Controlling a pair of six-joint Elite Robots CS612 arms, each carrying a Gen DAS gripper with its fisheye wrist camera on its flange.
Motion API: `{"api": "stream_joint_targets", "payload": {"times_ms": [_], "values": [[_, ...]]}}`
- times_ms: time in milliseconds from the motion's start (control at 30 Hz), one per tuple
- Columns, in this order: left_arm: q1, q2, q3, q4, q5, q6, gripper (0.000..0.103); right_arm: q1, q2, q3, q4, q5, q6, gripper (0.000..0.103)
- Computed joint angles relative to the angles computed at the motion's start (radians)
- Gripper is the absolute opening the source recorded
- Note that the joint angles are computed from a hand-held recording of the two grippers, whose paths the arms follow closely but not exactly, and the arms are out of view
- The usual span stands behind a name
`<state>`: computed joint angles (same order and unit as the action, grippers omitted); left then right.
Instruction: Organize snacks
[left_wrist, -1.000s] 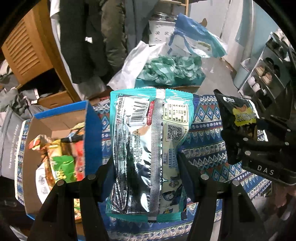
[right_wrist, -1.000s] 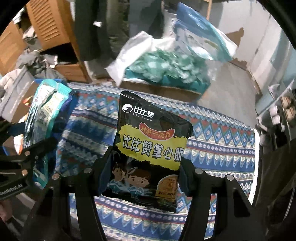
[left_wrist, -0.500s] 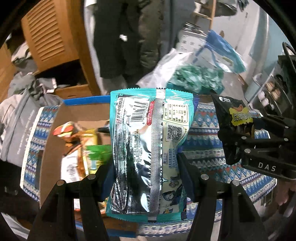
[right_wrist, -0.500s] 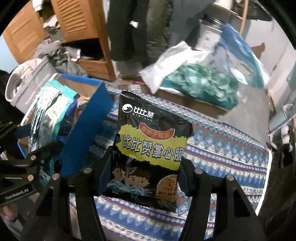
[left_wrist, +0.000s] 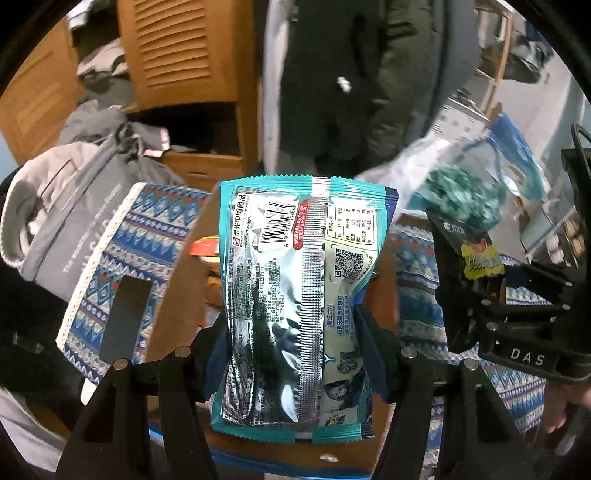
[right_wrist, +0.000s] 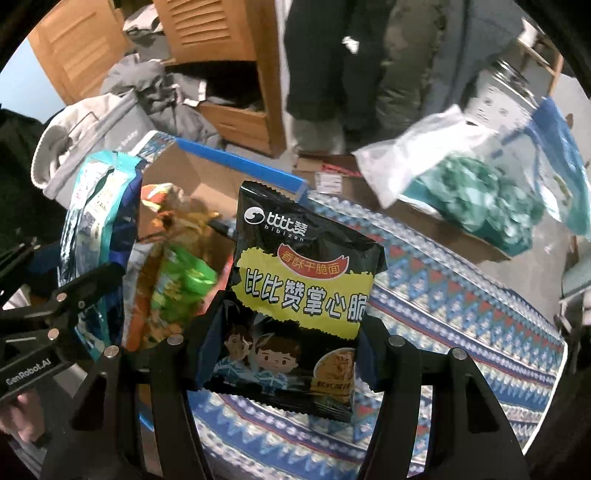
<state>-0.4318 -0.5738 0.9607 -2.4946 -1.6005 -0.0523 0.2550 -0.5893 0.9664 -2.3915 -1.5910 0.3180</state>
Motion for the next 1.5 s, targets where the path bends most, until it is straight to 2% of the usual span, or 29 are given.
{"api": "stream_joint_targets", "payload": {"times_ms": [100,400,500,600,667,900,1133,1233,1367,1500], "values": [[0.008,0.015,-0.019,0.012,0.019,-0.019,0.064,0.006,0.035,-0.062,0.034,0.016,-0.005,0.061],[0.032,0.064,-0.097,0.111,0.009,-0.077,0.064,0.019,0.149,-0.27,0.137,0.058,-0.037,0.061],[0.035,0.07,-0.113,0.144,0.006,-0.095,0.064,0.02,0.173,-0.309,0.153,0.068,-0.043,0.061],[0.038,0.069,-0.114,0.138,-0.003,-0.104,0.065,0.022,0.192,-0.341,0.174,0.067,-0.045,0.062],[0.037,0.066,-0.112,0.134,0.002,-0.097,0.073,0.023,0.198,-0.353,0.177,0.06,-0.039,0.066],[0.041,0.054,-0.098,0.134,-0.003,-0.106,0.074,0.016,0.18,-0.322,0.137,0.075,-0.018,0.067],[0.04,0.023,-0.065,0.107,-0.018,-0.107,0.074,0.015,0.116,-0.215,0.062,0.046,0.0,0.067],[0.037,0.005,-0.038,0.071,-0.03,-0.1,0.081,0.016,0.089,-0.172,0.035,0.035,-0.001,0.067],[0.024,-0.025,0.011,0.006,0.009,-0.071,0.081,0.018,0.049,-0.112,-0.011,0.02,0.005,0.067],[0.022,-0.047,0.039,-0.021,-0.022,-0.062,0.081,0.016,0.008,-0.048,-0.062,0.015,0.011,0.067]]}}
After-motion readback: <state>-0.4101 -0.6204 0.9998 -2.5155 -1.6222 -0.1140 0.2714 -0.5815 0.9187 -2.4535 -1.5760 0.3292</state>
